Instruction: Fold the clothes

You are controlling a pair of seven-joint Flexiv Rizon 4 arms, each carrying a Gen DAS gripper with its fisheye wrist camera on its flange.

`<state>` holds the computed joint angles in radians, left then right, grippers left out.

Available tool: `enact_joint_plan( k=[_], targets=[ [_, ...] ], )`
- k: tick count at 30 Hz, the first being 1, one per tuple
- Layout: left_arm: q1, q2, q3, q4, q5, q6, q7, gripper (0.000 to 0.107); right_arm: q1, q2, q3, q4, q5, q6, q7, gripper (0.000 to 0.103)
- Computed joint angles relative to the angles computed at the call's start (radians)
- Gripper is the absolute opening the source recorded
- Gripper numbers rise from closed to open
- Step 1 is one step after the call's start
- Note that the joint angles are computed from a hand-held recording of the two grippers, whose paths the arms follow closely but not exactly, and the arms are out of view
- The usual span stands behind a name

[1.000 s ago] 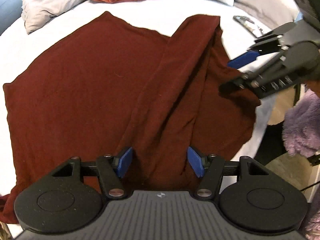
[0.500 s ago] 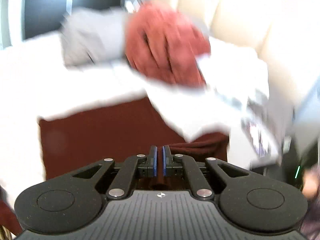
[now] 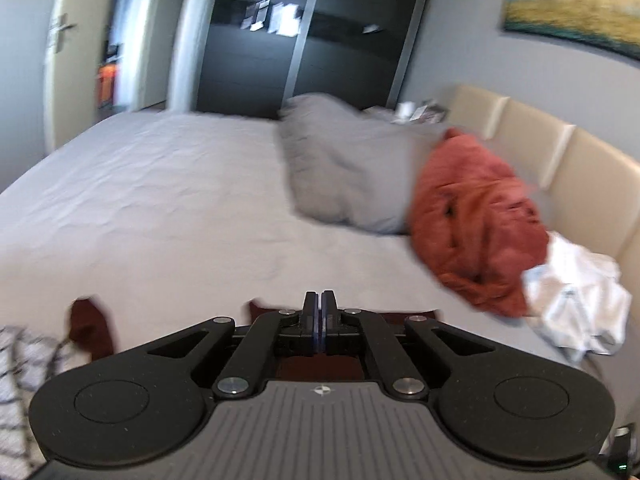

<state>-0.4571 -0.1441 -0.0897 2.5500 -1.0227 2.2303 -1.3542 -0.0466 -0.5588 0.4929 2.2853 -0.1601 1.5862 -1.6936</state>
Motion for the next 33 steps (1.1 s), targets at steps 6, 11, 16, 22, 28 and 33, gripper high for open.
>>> enact_joint_plan(
  k=[6, 11, 16, 22, 28, 33],
  targets=[
    [-0.03, -0.05, -0.004, -0.015, -0.038, -0.128, 0.146, 0.001, 0.032, 0.029, -0.015, 0.019, -0.006, 0.017, 0.005, 0.072],
    [-0.119, -0.122, 0.013, -0.049, -0.105, -0.186, 0.294, 0.013, 0.033, 0.027, -0.016, 0.015, -0.024, 0.087, 0.012, 0.07],
    [-0.2, -0.237, 0.008, -0.124, -0.226, -0.193, 0.486, 0.023, 0.049, -0.001, -0.042, -0.007, -0.068, 0.145, 0.058, 0.051],
    [-0.261, -0.369, 0.001, -0.235, -0.4, -0.2, 0.717, 0.025, 0.11, -0.042, -0.138, -0.032, -0.134, 0.22, 0.093, 0.05],
    [-0.191, -0.444, -0.102, -0.332, -0.57, -0.136, 0.877, 0.025, 0.259, -0.06, -0.292, -0.044, -0.167, 0.272, 0.075, 0.024],
    [-0.127, -0.433, -0.145, -0.334, -0.529, -0.108, 0.821, 0.005, 0.109, -0.066, -0.171, -0.072, -0.211, 0.227, 0.141, 0.012]
  ],
)
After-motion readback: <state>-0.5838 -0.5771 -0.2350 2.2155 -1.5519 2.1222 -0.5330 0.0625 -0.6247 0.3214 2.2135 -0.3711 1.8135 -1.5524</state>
